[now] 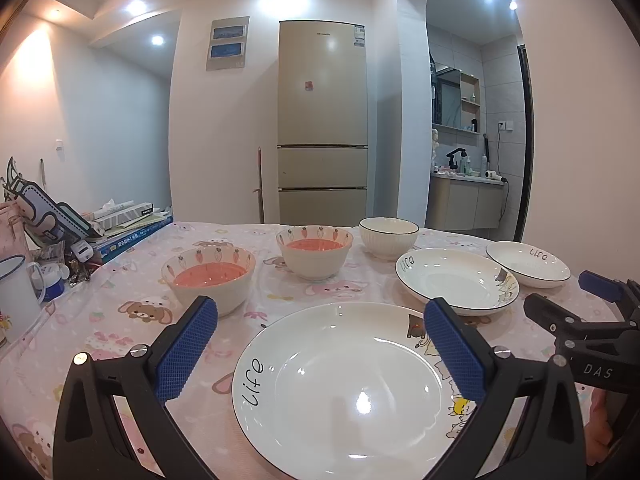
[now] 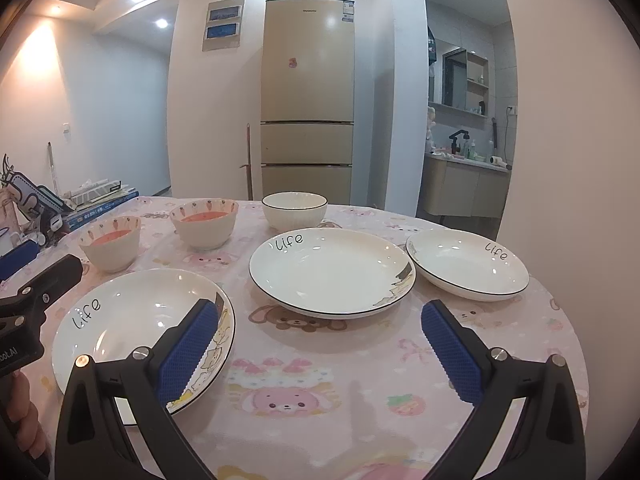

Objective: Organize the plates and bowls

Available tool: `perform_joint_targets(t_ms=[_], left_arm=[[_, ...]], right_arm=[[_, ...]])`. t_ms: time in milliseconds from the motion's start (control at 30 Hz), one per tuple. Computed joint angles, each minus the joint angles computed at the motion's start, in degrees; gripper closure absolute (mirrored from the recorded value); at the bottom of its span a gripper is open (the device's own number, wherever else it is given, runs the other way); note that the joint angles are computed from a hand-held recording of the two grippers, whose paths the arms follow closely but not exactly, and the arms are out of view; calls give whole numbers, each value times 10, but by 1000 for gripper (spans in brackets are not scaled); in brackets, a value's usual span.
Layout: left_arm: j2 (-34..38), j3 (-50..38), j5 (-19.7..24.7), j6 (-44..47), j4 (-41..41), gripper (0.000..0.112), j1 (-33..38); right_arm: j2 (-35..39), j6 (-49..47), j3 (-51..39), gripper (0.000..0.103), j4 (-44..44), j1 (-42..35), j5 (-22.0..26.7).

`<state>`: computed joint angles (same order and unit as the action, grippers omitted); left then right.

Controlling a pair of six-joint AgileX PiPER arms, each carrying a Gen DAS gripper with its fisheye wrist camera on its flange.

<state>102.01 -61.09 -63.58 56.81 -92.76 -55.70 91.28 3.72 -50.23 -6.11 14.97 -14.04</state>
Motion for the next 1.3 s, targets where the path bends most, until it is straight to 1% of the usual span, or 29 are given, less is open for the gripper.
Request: perform_joint_targets(t_ms=[100,200,267,500,600,833,967,1300], left_arm=[[0,0,-1,1,-1,10,0],[1,-2,-3,4,-2,10,0],[2,-2,-2,3,-2,10,0],[2,-4,-3,2,-3,10,-1],[2,-4,-2,3,-3,10,-1],[2,-4,-2,3,-3,9,-1],[2,-3,-2,3,-3,9,-1],[3,-5,-3,2,-3,10,-2]], right_arm=[[-2,-2,5,0,4,-2,-11],[-3,4,5,0,-3,-2,-7],[-4,-20,4,0,24,-1,-2],[-8,3,1,0,-1,-6,7],[-10,-26,2,0,33,-6,7],[-11,-25,-3,0,28,-4,15],[-8,-48,-5,0,56,1,15],[-8,-38,-4,0,45,-1,12]])
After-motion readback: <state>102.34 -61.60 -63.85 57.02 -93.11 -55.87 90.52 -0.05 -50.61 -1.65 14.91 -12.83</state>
